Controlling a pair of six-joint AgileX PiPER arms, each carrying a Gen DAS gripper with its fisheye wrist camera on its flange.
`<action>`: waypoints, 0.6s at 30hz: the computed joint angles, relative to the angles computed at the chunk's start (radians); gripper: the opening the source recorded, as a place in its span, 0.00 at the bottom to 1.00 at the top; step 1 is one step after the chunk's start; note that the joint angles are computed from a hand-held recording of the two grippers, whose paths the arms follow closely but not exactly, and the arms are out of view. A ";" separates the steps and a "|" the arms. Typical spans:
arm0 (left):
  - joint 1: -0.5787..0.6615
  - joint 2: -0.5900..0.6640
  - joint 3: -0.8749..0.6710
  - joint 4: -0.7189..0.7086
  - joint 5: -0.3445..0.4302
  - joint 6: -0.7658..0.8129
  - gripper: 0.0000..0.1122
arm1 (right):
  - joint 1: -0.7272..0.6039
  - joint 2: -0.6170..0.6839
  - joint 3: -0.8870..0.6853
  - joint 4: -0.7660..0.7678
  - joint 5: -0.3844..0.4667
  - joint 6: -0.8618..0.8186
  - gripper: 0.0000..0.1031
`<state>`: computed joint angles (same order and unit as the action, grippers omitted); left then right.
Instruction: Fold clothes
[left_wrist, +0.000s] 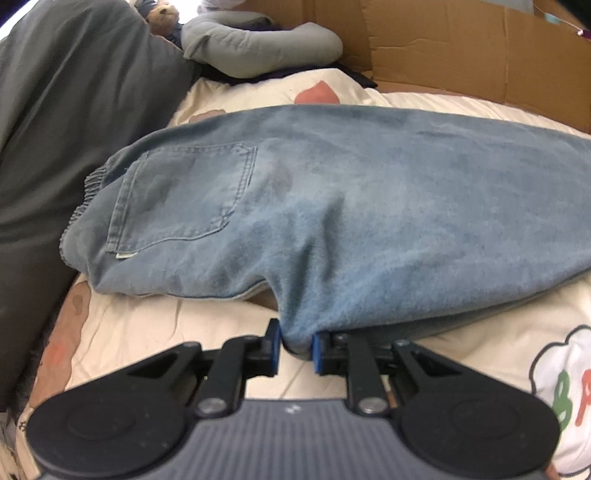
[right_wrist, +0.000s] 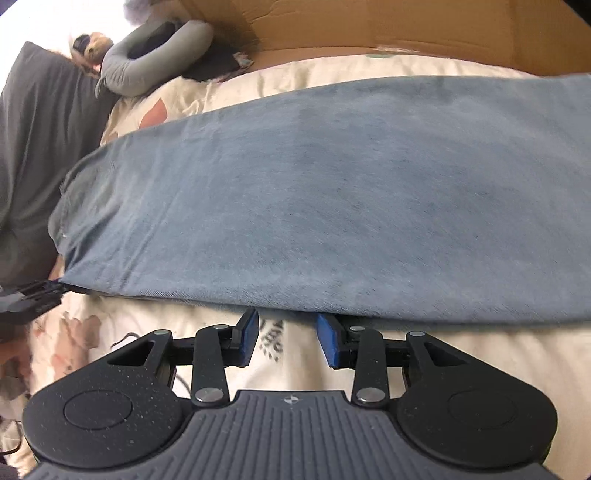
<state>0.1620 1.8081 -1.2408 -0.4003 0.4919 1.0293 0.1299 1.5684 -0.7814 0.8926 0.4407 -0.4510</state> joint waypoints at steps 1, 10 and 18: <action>0.001 0.003 -0.005 0.001 0.004 -0.002 0.17 | -0.018 -0.018 0.015 0.003 0.006 0.000 0.41; 0.026 -0.027 0.003 -0.009 0.065 0.053 0.18 | -0.170 -0.140 0.108 -0.010 0.040 0.054 0.41; 0.124 -0.081 -0.007 -0.064 0.215 0.045 0.33 | -0.211 -0.171 0.145 -0.039 0.016 0.097 0.41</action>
<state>0.2855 1.7270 -1.2474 -0.4641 0.7070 1.0739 -0.0810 1.3971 -0.6360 0.8540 0.4566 -0.3543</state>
